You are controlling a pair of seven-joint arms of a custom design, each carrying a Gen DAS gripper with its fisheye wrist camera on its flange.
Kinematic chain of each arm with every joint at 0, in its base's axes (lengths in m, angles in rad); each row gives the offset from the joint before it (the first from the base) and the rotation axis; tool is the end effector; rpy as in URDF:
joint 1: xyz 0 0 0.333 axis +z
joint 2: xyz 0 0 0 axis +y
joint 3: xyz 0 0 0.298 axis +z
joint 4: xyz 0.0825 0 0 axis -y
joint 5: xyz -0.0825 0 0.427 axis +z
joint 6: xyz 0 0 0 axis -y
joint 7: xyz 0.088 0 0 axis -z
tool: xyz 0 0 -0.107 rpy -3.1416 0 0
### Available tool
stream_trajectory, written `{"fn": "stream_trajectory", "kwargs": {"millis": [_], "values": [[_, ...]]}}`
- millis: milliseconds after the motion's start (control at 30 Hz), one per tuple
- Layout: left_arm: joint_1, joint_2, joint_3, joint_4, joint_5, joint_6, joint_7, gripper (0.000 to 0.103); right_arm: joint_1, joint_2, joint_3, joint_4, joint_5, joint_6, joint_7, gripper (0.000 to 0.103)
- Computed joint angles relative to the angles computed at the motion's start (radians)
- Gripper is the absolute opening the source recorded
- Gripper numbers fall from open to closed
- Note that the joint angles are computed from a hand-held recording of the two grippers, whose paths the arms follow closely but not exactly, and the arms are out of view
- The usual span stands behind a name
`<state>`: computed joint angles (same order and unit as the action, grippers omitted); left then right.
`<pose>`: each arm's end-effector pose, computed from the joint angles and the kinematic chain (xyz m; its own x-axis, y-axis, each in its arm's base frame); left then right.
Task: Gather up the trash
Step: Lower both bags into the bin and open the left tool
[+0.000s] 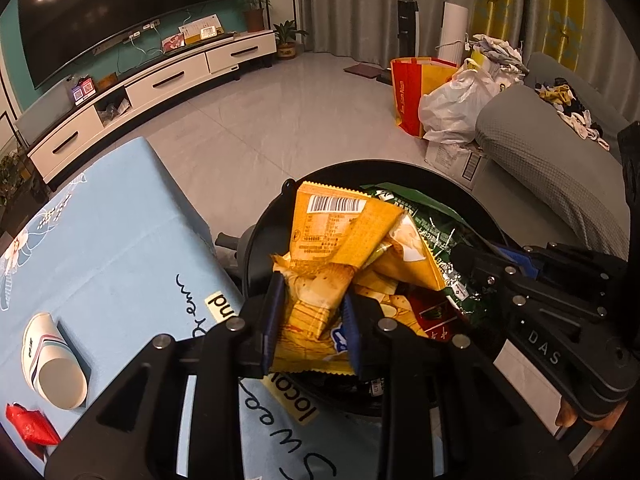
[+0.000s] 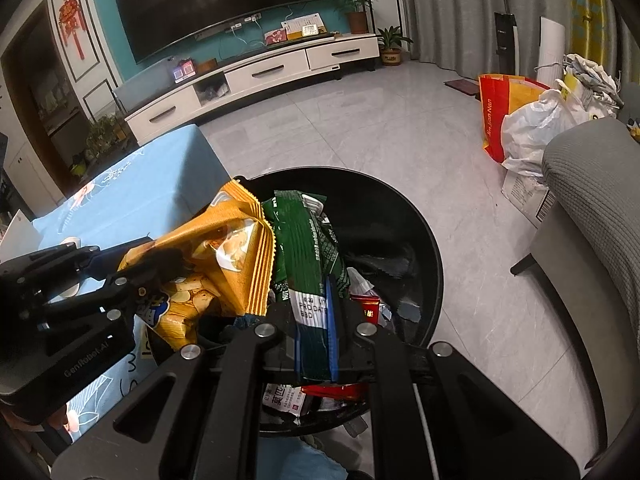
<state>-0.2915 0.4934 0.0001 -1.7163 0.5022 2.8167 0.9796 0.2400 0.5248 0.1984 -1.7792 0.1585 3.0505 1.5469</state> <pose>0.6976 -0.2340 0.3254 -0.1092 -0.9925 -0.0553 -0.7825 0.1201 -0.6110 0.6729 0.2832 0.3107 0.3110 -0.9293 -0.1994 -0.7418 -0.1062 -0.6621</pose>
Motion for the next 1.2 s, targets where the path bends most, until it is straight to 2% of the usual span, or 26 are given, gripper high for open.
{"fn": "stream_trajectory", "kwargs": {"millis": [467,933,1167,1200], "values": [[-0.001,0.005,0.0,0.001,-0.004,-0.003,0.014,0.031,0.019,0.009,-0.023,0.009,-0.01,-0.006,0.023,0.011],[-0.005,0.01,0.004,0.009,0.003,-0.008,0.008,0.034,0.012,0.008,-0.019,0.002,-0.013,0.001,0.032,0.014],[-0.003,0.004,0.008,-0.002,0.01,-0.003,-0.001,0.047,0.018,-0.004,-0.032,-0.012,-0.018,0.007,0.048,0.017],[-0.004,0.001,0.01,-0.007,0.013,0.0,-0.004,0.05,0.019,-0.009,-0.032,-0.017,-0.018,0.01,0.052,0.022]]}}
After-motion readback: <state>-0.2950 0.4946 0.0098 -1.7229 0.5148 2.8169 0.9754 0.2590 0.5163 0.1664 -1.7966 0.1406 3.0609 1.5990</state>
